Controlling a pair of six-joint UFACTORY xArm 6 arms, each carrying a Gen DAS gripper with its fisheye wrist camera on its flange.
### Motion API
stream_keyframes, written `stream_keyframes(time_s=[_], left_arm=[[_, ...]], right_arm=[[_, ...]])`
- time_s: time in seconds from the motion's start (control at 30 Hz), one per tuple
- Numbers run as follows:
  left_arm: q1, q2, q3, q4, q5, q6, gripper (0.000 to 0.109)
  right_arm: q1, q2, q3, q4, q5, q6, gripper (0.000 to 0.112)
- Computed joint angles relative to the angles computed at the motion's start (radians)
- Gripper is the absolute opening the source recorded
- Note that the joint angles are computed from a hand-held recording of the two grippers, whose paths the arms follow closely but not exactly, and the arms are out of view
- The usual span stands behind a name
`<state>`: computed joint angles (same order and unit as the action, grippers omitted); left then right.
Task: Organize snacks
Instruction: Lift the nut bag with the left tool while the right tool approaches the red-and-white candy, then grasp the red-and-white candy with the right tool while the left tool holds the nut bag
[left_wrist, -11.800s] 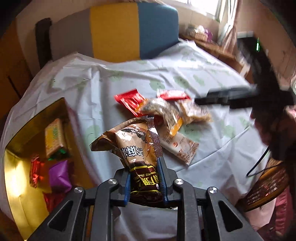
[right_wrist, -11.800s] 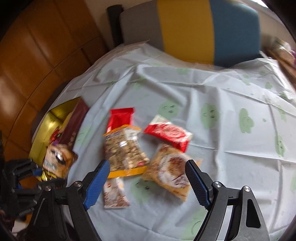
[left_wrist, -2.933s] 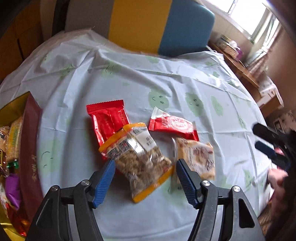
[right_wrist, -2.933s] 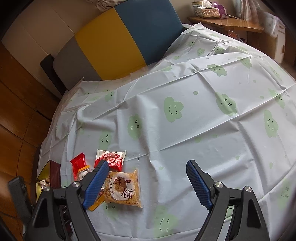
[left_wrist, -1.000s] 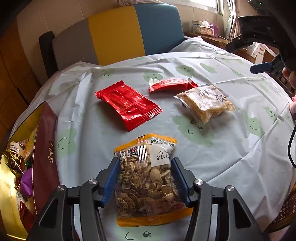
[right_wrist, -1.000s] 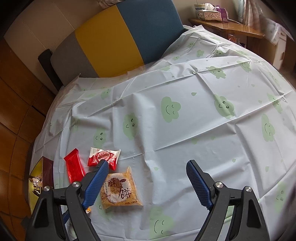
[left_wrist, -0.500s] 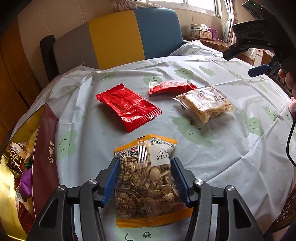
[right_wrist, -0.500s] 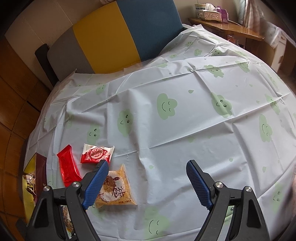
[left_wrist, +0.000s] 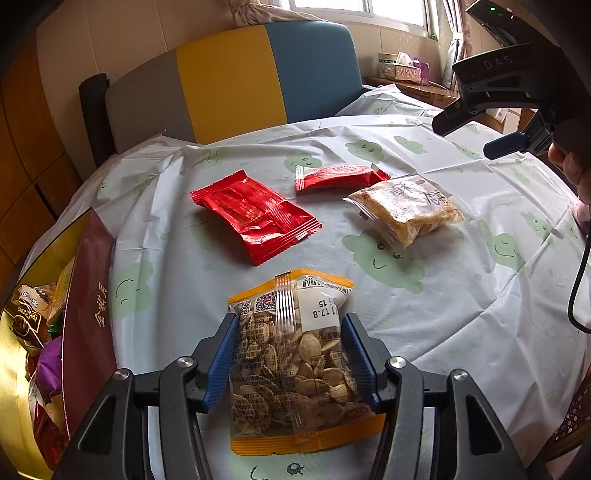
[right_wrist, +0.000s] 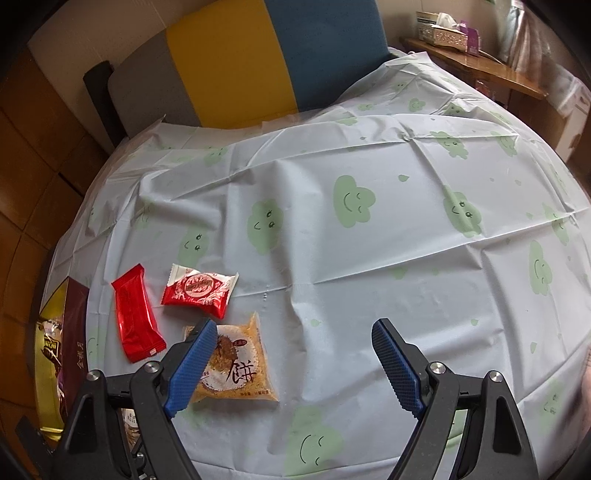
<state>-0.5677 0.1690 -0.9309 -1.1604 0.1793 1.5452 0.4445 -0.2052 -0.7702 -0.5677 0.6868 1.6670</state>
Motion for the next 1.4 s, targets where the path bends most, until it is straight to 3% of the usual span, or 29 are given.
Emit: stream_keyframes(time_s=[0.3, 0.6, 0.93, 1.07, 1.23, 1.4], left_arm=[[0.007, -0.004, -0.003, -0.092, 0.018, 0.088, 0.058], [0.013, -0.002, -0.011, -0.186, 0.036, 0.178, 0.058], [0.026, 0.002, -0.017, -0.229, 0.064, 0.215, 0.058], [0.031, 0.000, -0.016, -0.240, 0.074, 0.227, 0.058], [0.034, 0.003, -0.020, -0.233, 0.083, 0.220, 0.059], [0.036, 0.006, -0.023, -0.243, 0.088, 0.227, 0.059]], right_arm=[[0.003, 0.037, -0.013, 0.002, -0.089, -0.050, 0.086], [0.034, 0.129, -0.093, 0.025, -0.082, -0.169, 0.084], [0.049, 0.206, -0.168, 0.084, -0.069, -0.298, 0.073], [0.039, 0.270, -0.262, 0.090, -0.016, -0.385, 0.073], [0.015, 0.397, -0.438, 0.205, 0.117, -0.729, 0.067], [-0.005, 0.496, -0.564, 0.225, 0.196, -0.885, 0.063]])
